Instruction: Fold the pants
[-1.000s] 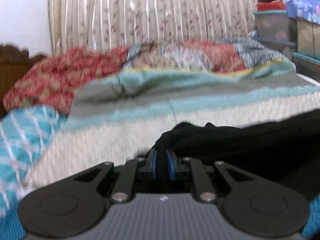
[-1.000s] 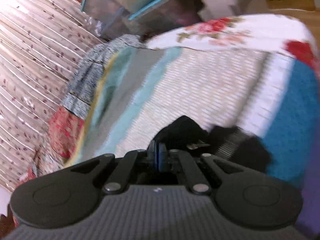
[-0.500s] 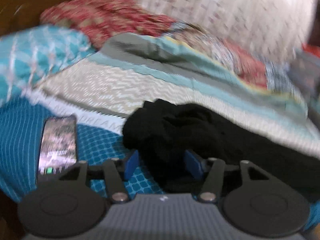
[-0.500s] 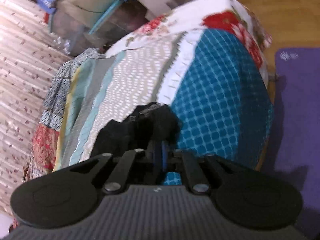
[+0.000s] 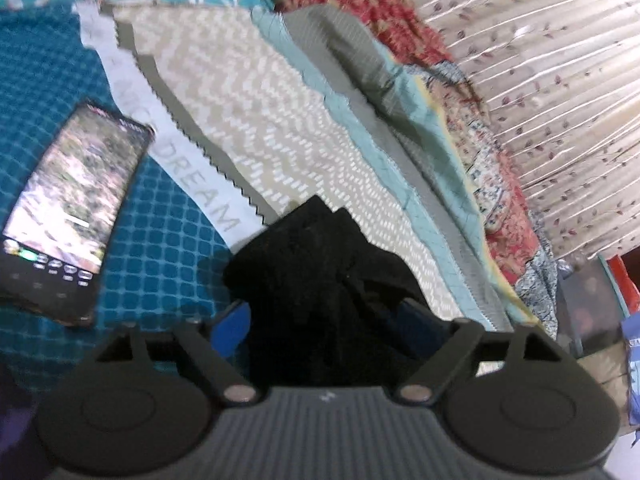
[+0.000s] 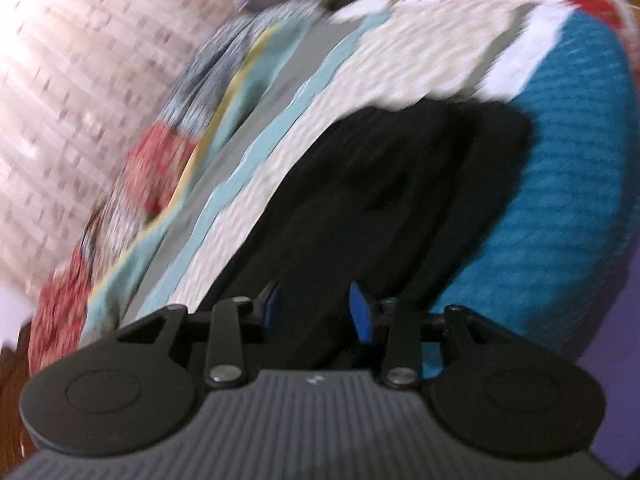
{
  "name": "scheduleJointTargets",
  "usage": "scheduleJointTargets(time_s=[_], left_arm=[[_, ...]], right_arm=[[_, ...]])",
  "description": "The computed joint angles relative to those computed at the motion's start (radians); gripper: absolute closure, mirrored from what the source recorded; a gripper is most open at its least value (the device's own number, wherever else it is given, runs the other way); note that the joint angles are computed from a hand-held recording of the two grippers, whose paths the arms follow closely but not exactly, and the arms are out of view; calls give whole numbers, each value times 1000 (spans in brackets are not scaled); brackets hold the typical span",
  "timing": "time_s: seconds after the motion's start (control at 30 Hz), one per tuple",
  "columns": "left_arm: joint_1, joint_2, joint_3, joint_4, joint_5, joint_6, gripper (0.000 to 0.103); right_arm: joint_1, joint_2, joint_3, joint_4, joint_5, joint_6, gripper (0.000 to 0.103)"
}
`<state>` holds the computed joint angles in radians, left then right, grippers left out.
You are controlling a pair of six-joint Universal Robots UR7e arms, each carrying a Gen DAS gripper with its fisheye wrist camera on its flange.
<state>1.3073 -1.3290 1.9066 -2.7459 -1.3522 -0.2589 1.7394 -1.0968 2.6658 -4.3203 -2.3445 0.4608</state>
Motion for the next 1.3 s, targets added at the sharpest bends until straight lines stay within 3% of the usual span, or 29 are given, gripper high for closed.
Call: scheduleJointTargets(time_s=[0.03,0.07,0.1,0.17,0.27,0.37,0.4,0.47,0.53,0.67,0.8,1.03,1.13,1.23,1.3], left_arm=[[1,20,-10,-4,0,4,30],[-7,35,-12,-18,27,15,61],[-19,42,-9,-34,59,34,82],[-37,23,34,-142,39,93,90],[-92,-33,145,-404,42,317,90],[-121,-43,207,-516,137,461,90],[-124,-36,213,-500,193,480,90],[-135,-2,200,-366,389,474,87],[-124,6,193,-222,461,385,84],[-145,-76,262,-317,405,320,70],[-211,-99,293,-511,379,359,68],[-236,22,212,-427,212,471,65],[-231,106,191,-360,267,451,66],[-208,185,166,-286,397,428,67],[-181,196,193,-372,368,503,67]], right_arm=[[9,13,-15,27,9,-1,62],[12,17,-28,60,25,-5,62],[14,23,-45,101,42,-13,62],[30,27,-79,189,39,-21,62],[36,31,-117,296,51,-35,62],[24,37,-133,340,86,-37,62],[21,41,-135,341,99,-40,62],[18,52,-143,352,118,-42,62],[23,57,-153,383,118,-39,62],[38,53,-150,396,121,-46,62],[42,53,-151,364,132,-64,62],[45,110,-213,357,190,-88,62],[45,121,-225,395,182,-88,62],[11,93,-205,496,185,-16,64],[-7,98,-175,437,221,-14,64]])
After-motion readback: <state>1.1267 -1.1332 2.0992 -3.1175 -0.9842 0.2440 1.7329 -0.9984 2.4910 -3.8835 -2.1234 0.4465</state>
